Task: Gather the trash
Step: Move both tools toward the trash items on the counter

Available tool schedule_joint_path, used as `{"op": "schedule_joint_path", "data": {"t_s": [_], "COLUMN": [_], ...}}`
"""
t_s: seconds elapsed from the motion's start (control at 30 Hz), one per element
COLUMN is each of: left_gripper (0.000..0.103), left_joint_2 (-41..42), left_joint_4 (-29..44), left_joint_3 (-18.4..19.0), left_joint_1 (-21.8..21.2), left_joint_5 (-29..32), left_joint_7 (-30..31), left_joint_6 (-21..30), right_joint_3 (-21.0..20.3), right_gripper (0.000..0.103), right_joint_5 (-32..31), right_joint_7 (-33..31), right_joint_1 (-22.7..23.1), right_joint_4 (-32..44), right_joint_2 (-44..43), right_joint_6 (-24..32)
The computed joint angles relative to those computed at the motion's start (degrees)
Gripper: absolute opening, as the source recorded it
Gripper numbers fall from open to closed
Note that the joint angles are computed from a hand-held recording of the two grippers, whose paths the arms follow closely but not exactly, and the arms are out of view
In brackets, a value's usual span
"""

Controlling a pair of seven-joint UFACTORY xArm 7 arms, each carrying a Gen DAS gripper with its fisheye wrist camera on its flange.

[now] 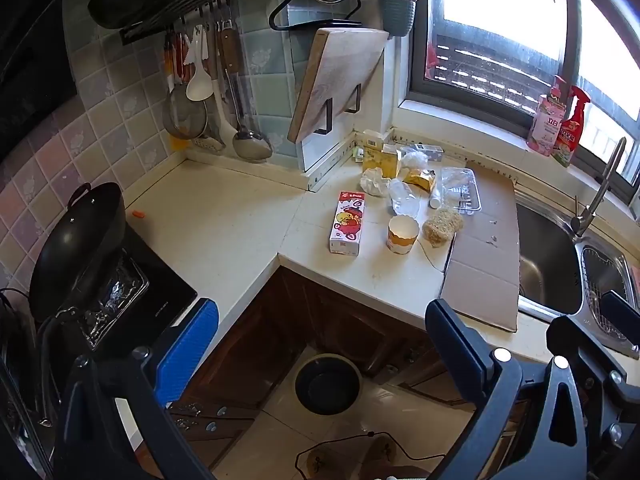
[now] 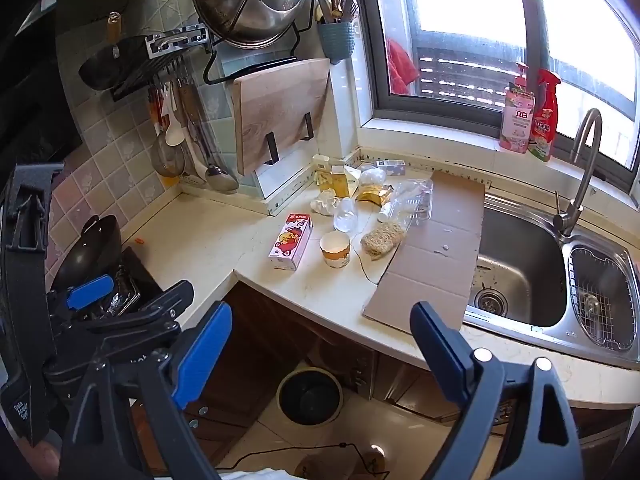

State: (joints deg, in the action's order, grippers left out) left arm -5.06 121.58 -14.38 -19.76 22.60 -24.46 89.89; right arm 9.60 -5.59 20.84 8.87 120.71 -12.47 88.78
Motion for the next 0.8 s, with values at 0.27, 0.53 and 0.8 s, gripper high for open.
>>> {"op": "schedule_joint_path", "data": {"t_s": [0.27,0.53,0.8], "left_gripper": [0.102,0.102,0.102], "left_joint_2": [1.3,0.8,0.4], "left_joint_4": [1.7,0.9,-0.3], "left_joint_3": [1.9,2.2,2.8], "left_joint_1": [0.1,1.0,2.1], "left_joint_5": [-2.3,-3.9,-6.3], "left_joint_7": [1.7,2.1,2.8], "left_joint_6": [0.3,-0.5,-0.4], "right_joint_3": [0.0,0.5,1.1], "right_gripper": [0.086,0.085,0.085], "right_joint_5": [0.8,0.3,-0.4], "right_joint_7": [-0.4,0.5,2.0], "right_joint_1": [-0.2,-0.2,0.2], "right_joint_4": [-2.4,-2.4,-2.1], "right_joint_2": [-1.4,-1.4,-0.9], "right_joint_6": [-1.3,-0.9,-0.1]}}
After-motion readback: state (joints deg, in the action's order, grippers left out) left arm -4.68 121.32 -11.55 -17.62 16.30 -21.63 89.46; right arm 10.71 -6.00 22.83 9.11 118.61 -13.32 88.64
